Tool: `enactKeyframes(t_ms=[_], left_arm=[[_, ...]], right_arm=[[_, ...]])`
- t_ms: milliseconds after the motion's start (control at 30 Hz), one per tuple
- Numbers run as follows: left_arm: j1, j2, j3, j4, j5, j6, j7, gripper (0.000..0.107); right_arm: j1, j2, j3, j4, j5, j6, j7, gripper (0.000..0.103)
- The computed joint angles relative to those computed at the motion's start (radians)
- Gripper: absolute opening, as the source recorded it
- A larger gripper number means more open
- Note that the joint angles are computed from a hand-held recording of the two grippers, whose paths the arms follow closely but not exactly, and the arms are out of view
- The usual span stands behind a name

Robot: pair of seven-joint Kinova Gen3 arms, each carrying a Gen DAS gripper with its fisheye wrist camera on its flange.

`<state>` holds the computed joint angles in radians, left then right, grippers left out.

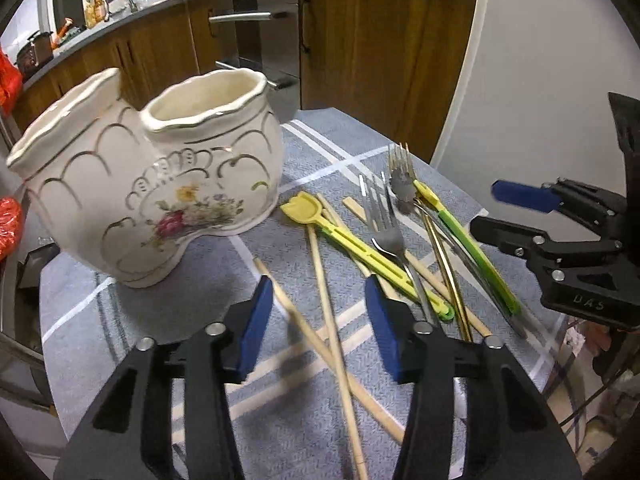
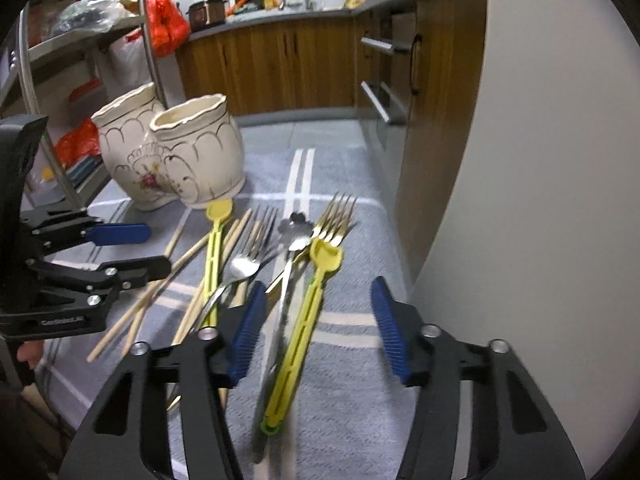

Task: Organize utensils
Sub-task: 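Grasp a wooden chopstick with the left tool while the right tool grasps a yellow-handled utensil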

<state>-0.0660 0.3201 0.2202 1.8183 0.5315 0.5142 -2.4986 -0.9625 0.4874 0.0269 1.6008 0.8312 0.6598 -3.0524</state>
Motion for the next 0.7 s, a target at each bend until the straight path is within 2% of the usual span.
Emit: enactKeyframes(t_ms=[67, 200, 267, 467, 700], left_arm=[[0.011, 0.010, -0.005, -0.015, -0.014, 0.018, 0.014, 0.032], [0.052, 0.028, -0.021, -0.028, -0.062, 0.018, 0.055, 0.018], [0.076, 0.035, -0.034, -0.031, -0.098, 0.003, 0.094, 0.015], [0.097, 0.065, -0.027, -0.039, -0.155, -0.048, 0.167, 0.014], [0.069, 0.078, 0.020, -0.028, -0.167, -0.098, 0.175, 0.014]], right_arm=[[0.035, -0.001, -0.023, -0.003, -0.045, -0.022, 0.035, 0.035], [0.051, -0.002, -0.021, -0.005, -0.096, -0.046, 0.069, 0.029], [0.055, 0.004, -0.020, -0.015, -0.120, -0.043, 0.089, 0.027], [0.052, 0.024, 0.002, -0.039, -0.154, -0.038, 0.117, 0.022], [0.066, 0.053, 0.010, -0.071, -0.203, -0.027, 0.166, 0.018]])
